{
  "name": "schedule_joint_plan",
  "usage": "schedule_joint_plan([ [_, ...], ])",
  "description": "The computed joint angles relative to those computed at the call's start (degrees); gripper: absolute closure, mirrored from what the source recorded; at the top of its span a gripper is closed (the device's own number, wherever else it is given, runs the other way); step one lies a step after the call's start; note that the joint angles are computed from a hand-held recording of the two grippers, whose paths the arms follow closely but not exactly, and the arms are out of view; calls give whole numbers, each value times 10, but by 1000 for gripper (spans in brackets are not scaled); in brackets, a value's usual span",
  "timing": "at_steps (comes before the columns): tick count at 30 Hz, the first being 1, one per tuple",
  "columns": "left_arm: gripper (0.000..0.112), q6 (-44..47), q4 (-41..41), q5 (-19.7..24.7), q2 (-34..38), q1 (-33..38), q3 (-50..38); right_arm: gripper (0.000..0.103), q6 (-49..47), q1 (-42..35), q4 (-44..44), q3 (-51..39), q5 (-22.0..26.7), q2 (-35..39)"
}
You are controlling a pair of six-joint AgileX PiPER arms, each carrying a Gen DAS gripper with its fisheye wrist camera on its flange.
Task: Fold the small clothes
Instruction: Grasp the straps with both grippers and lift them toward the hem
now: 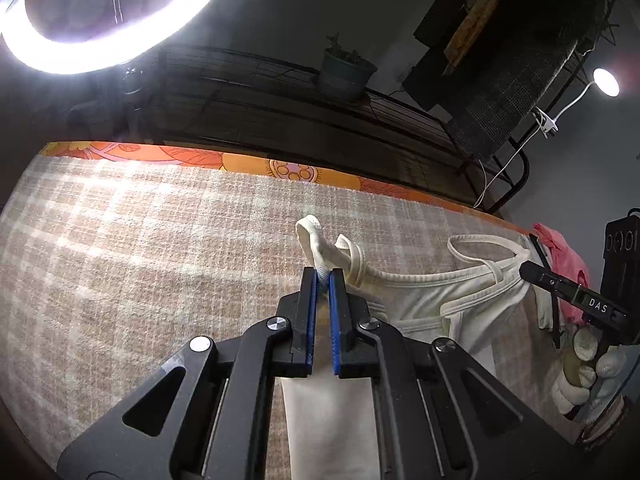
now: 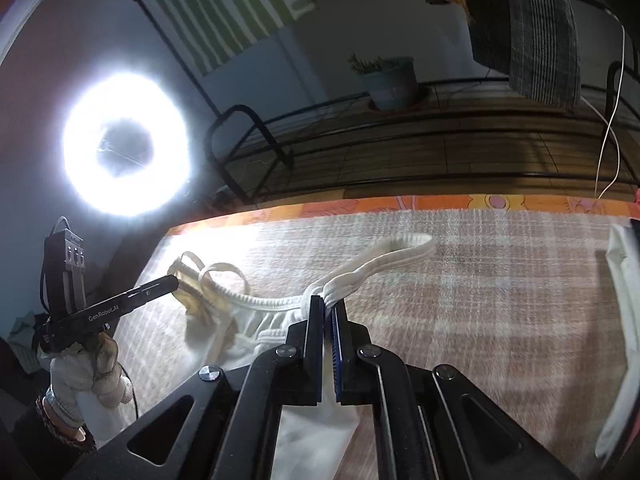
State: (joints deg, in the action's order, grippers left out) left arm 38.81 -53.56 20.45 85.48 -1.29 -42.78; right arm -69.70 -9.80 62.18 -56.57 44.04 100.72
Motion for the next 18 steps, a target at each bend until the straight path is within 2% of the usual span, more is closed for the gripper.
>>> schedule_joint_plan([
  [5, 109, -47, 46, 27, -92, 9, 51, 102, -2, -25, -13, 53, 29, -84],
  [11, 109, -176, 169, 67, -234, -4, 110, 102, 7, -55, -44, 117, 72, -201],
  [18, 109, -367, 315, 167, -441, -50, 180, 102, 3, -109, -91, 199, 134, -348],
])
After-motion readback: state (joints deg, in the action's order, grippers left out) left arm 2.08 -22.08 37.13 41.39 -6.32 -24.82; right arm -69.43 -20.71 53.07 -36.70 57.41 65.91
